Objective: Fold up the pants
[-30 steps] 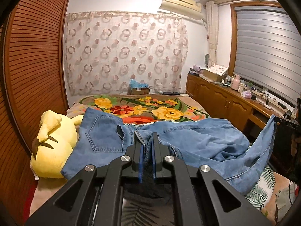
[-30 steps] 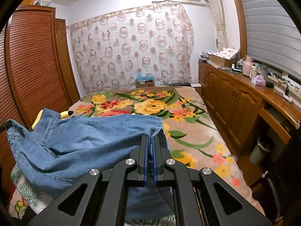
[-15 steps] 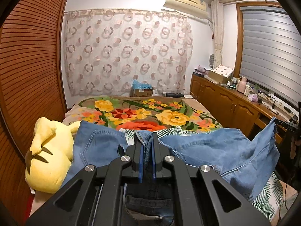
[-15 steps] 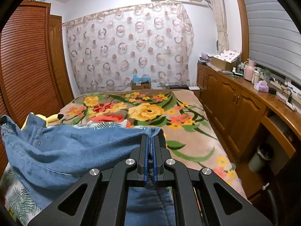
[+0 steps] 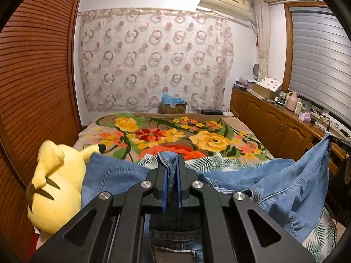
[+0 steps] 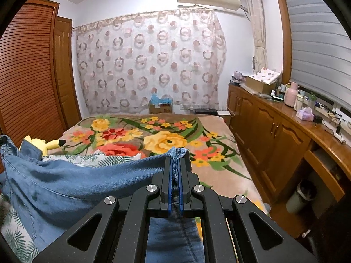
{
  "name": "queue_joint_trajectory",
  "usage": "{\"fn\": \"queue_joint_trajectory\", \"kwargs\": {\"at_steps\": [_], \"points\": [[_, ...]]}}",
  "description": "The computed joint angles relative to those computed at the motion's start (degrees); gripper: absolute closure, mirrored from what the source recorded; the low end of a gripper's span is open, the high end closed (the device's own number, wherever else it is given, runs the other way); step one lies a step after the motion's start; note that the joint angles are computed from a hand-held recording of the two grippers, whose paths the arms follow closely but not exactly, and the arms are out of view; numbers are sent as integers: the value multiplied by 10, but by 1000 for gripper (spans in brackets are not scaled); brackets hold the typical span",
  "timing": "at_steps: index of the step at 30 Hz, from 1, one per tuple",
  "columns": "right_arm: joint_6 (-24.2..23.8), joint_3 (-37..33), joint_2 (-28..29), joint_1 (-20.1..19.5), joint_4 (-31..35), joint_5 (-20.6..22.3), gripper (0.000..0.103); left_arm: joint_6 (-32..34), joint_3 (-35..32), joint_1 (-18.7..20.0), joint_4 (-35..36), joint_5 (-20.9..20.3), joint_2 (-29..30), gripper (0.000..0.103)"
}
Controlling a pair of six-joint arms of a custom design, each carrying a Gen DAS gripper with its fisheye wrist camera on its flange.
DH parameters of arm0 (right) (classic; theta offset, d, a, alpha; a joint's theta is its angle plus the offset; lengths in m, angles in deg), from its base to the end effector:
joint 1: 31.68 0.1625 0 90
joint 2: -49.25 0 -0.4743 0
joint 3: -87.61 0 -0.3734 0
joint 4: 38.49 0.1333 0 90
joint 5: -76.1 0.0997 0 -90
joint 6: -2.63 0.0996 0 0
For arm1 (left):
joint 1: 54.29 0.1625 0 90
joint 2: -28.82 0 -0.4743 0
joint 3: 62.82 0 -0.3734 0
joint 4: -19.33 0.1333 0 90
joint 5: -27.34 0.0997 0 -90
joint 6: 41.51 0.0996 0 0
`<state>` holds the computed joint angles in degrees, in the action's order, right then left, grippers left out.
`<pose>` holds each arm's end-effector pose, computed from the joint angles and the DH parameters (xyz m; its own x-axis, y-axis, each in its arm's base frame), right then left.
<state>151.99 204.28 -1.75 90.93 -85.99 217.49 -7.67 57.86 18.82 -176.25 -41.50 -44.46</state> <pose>0.3056 -0.3747 0.0768 -0.7109 0.1149 0.6939 -0.6164 0.3733 -0.6933 0.0107 -0.5474 0.3776 -0.7299 0.2622 -0.6313 0.6738 0.4316 -0.5998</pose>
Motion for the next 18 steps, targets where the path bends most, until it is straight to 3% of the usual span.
{"fn": "queue_joint_trajectory", "kwargs": {"at_steps": [13, 18], "points": [[-60, -41, 25, -18, -19, 2, 99, 21, -64, 0, 10, 11, 49, 95], [-49, -86, 50, -34, 33, 17, 99, 24, -91, 14, 37, 19, 73, 95]]}}
